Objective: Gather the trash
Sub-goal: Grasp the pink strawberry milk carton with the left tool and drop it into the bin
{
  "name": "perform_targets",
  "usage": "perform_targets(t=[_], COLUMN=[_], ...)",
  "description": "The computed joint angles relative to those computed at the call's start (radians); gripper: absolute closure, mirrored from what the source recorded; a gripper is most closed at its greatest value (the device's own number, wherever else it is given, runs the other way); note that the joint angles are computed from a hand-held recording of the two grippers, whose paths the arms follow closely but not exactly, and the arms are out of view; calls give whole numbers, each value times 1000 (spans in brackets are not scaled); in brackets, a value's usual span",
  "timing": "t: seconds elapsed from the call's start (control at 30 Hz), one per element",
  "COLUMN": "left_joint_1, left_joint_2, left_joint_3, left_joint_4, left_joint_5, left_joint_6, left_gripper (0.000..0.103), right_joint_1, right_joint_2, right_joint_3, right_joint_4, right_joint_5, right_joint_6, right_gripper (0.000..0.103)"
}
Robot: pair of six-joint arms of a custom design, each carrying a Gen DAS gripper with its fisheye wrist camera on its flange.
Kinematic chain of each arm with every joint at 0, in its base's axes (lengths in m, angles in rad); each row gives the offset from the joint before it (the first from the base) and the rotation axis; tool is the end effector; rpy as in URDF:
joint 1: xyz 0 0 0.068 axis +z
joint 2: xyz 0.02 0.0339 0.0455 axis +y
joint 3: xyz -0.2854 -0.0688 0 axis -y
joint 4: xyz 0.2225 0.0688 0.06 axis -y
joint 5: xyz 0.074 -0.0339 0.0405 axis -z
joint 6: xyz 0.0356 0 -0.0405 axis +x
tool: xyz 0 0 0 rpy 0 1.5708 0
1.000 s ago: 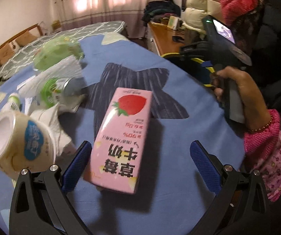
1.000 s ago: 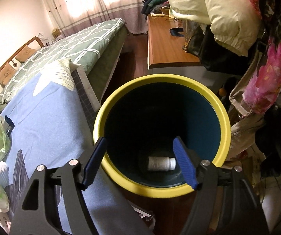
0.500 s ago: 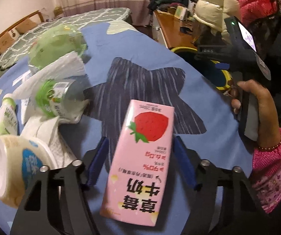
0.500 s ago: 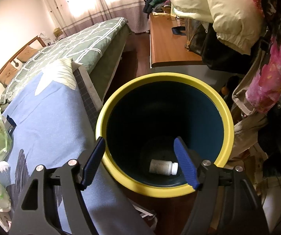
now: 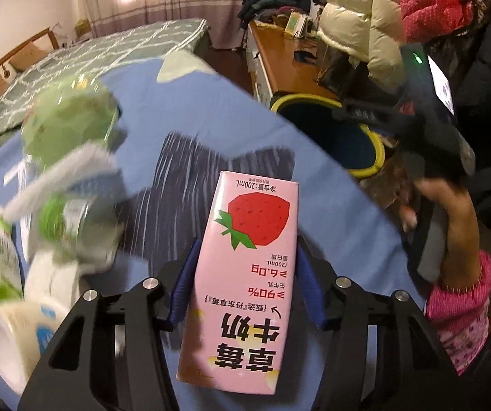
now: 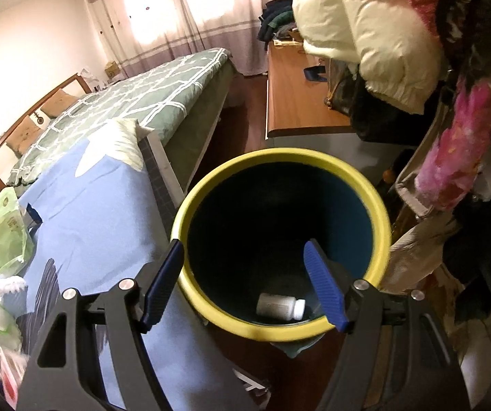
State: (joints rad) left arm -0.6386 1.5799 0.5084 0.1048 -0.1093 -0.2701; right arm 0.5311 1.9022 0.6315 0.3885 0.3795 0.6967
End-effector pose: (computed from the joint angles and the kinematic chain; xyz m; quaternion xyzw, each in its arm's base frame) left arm 0.1982 -0.1423 0.1423 0.1587 0.9401 -0.0835 0.2898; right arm 0.2688 0.1426 0.1059 0.1399 0.9160 0.0458 0.3732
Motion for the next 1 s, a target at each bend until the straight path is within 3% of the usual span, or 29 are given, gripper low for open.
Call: perform_targets(t=[0.17, 0.5, 0.63, 0.83, 0.93, 1.0], left_joint_1=[-27, -82, -95, -112, -124, -130], left_joint_2=[106, 484, 630, 772, 784, 755], left_joint_3=[174, 711, 931, 1147, 1173, 1131], left_joint_4=[-40, -205, -292, -350, -341, -304], left_joint_5=[-6, 17, 26, 24, -18, -38], left_joint_6=[13, 38, 36, 22, 6, 7], left_gripper=[49, 49, 49, 48, 28, 28], right_joint_1=[-54, -196, -263, -313, -304, -292], right_joint_2=[-104, -242, -277, -258, -237, -231], right_joint_3=[-107, -268, -297, -301, -299, -296], right_joint_4=[48, 126, 134, 150, 159, 160], right_joint_5=[-3, -33, -50, -80, -82, -76], right_joint_6=[-42, -88, -105, -126, -120, -116], right_gripper=[34, 33, 32, 30, 29, 29])
